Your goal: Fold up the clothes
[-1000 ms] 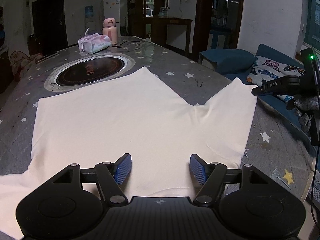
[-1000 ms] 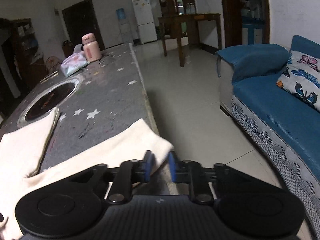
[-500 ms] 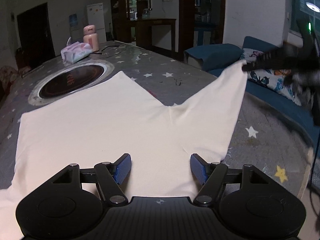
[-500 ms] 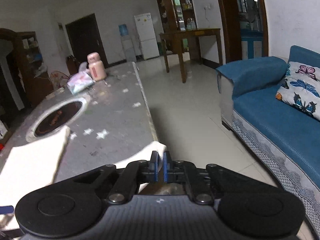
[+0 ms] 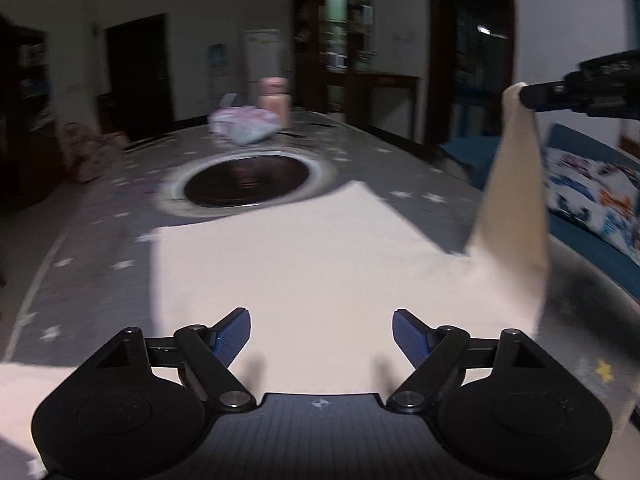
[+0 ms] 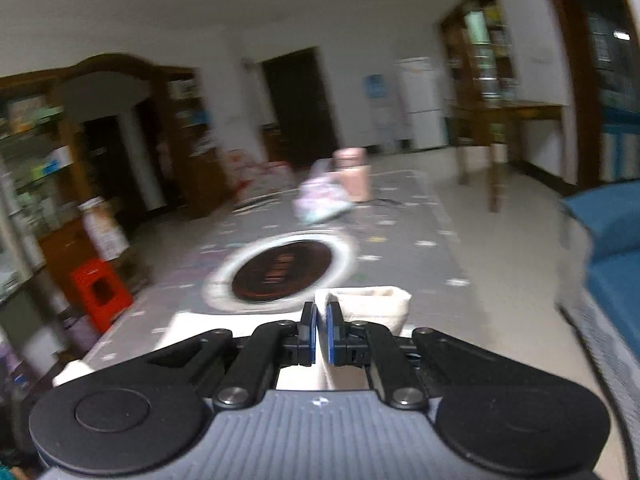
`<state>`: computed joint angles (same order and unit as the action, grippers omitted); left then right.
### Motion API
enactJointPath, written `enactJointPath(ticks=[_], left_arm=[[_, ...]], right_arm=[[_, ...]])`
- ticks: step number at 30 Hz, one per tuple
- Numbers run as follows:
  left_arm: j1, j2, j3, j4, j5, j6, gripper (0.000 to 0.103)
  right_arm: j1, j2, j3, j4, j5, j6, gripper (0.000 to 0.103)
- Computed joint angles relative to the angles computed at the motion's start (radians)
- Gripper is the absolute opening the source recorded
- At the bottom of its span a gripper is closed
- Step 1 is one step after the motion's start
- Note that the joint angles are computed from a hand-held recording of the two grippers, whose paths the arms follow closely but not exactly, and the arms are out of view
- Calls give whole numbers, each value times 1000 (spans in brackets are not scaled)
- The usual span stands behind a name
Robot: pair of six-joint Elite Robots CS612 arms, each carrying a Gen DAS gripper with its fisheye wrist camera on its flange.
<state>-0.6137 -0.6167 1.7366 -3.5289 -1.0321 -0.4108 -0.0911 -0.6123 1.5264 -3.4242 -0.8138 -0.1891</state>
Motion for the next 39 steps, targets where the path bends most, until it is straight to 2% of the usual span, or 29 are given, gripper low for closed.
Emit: enactJointPath(ticks=[4,9,13,18,21,23,27,31,35,39], left_arm=[[6,-24,60,-13,82,-80,89],[7,-41,113,-22,142,-152,97],[5,-47,132,-6,159,-179,98],[2,-51,149,-10,164,-201,98],[-2,-53,156,-15,168,-200,99],[-2,-52,157,-19,172,-196,99],[0,-49,150,-49,161,-176,99],[-1,-38,132,-106,119,-129,97],[2,-20,97,-122,24,-78,84],[2,-1,63,-100,-35,-30,70]], right_arm=[[39,-10,-4,83,92,-88,5],[90,-21,1,249,148,-259,5],[126,-21,2,376,165,-375,5],[155,-17,5,501,158,-472,5],[166,-12,-3,582,150,-521,11],[163,-15,0,593,149,-541,11],[137,-26,16,534,145,-531,18],[108,-36,43,460,55,-539,18],[83,-37,72,448,-30,-558,18],[71,-21,87,429,-101,-544,17]])
